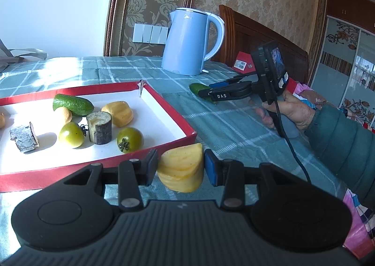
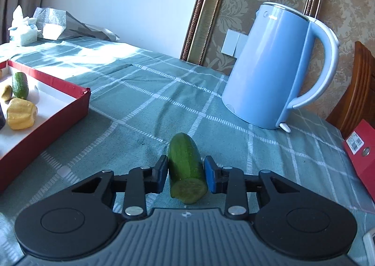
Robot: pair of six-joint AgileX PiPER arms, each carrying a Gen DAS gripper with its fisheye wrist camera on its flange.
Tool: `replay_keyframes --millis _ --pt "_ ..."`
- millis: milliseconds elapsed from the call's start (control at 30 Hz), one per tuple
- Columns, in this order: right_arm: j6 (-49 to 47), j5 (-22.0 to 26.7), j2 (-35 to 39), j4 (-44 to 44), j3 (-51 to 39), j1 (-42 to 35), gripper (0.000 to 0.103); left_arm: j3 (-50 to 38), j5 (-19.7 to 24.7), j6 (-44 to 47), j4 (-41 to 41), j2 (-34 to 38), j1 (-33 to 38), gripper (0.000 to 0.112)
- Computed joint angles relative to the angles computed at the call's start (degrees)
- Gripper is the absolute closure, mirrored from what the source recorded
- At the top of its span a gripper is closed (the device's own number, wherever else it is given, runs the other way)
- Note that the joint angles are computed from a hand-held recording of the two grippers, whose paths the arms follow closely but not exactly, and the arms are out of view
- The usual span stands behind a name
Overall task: Organize fruits
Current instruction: 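Carry the pepper chunk and cucumber toward the tray with both tools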
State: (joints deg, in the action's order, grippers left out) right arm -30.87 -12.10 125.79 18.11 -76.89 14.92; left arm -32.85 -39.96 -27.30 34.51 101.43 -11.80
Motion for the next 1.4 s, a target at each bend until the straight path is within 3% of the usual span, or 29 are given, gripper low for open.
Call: replay_keyframes --millis 167,367,533,667,833,1067,1400 --pt "-3.5 -6.49 -2.42 7.47 6.93 2.77 0.071 0.91 -0.74 0.61 -0.93 -0.08 0.73 0.074" --pt "3.22 -9.14 -5.91 6.15 12.49 4.6 0.072 1.89 -2.23 0.67 0.06 -0.5 1.58 0.074" --pt "12.49 -14.48 -9.25 2.86 18.9 6.65 0.072 2.22 -2.58 1.58 -0.67 -0.22 1.94 0.074" --pt "8.16 -18.37 -9.28 11.89 20.37 10.41 0.073 2.67 -1.98 4.33 -3.5 0.38 1.04 0.074" --pt "-3.96 -20.19 -8.12 25.12 20.0 14.48 0.074 3.18 -2.49 3.91 -2.32 0.2 1.99 0.074" --pt "-16.59 -17.56 -7.7 36.99 16.54 15.92 0.068 3.75 -3.05 4.02 -2.46 -0.16 2.25 0.074" --pt "-17.77 -16.74 -6.01 38.24 15.12 15.94 0.071 3.08 -1.78 2.63 -1.92 0.83 3.4 0.074"
